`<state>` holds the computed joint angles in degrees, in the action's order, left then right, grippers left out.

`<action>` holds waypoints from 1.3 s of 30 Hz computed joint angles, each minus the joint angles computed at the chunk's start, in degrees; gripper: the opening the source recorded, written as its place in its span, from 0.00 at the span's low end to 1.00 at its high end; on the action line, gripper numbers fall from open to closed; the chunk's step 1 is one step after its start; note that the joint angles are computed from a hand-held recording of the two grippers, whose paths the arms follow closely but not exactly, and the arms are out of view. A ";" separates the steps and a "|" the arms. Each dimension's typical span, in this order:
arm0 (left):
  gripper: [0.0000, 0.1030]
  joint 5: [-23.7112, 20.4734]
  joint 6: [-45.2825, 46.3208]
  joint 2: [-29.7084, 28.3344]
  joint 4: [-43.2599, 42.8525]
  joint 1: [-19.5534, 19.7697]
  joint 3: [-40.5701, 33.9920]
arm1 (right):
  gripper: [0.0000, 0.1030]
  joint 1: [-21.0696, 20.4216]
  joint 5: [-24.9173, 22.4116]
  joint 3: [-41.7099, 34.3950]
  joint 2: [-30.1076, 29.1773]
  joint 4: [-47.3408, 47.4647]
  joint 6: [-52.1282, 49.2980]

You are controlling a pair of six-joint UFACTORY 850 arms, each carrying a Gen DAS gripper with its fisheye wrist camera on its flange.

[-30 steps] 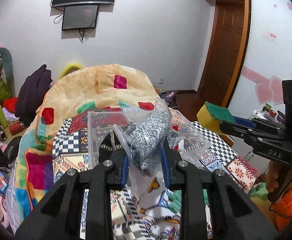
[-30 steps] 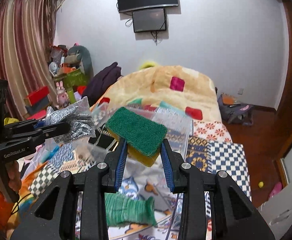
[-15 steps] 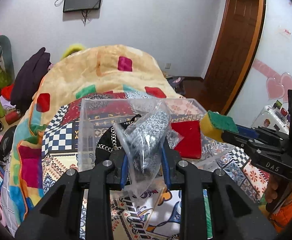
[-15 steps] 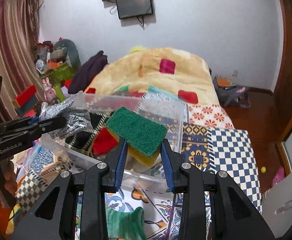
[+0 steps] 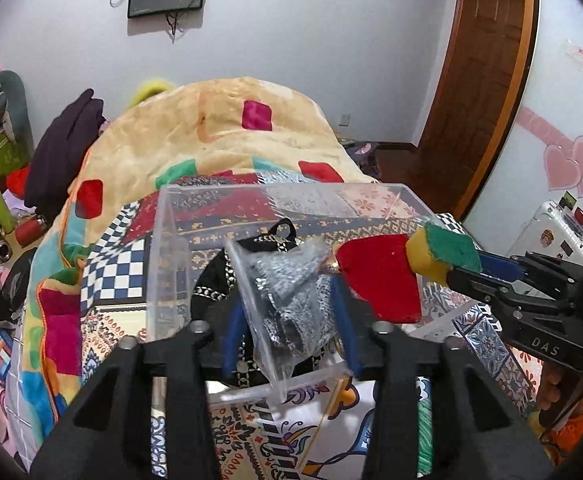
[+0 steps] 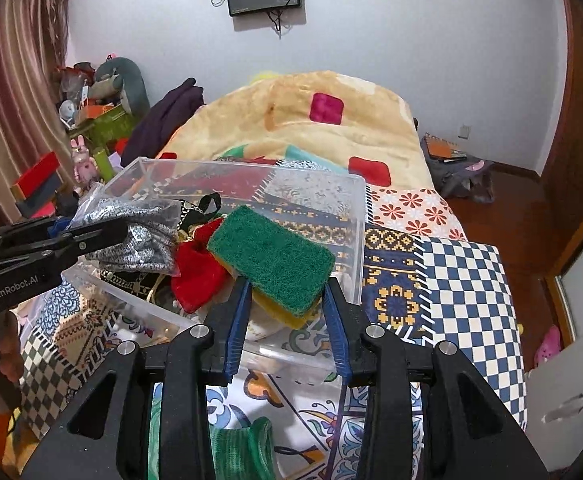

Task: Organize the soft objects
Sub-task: 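Place the silver bag and green sponge into the box and release both, then grasp the chain bracelet with the left tool while the right tool grasps the green knit cloth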

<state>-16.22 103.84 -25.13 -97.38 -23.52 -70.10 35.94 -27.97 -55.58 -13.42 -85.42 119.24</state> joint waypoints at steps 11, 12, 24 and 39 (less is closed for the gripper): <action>0.76 -2.23 20.49 7.04 -19.58 0.91 7.28 | 0.73 3.73 -5.83 2.28 3.89 -4.96 3.39; 0.78 -2.58 22.03 7.91 -20.89 1.02 8.24 | 0.73 3.98 -5.87 2.67 4.45 -5.53 3.78; 0.96 -4.46 17.92 13.30 -14.57 2.07 16.64 | 0.82 6.25 -1.21 5.37 5.20 -3.96 4.16; 0.70 -3.04 11.07 11.01 -3.88 2.02 19.90 | 0.81 5.70 8.20 4.05 -0.38 7.04 -4.39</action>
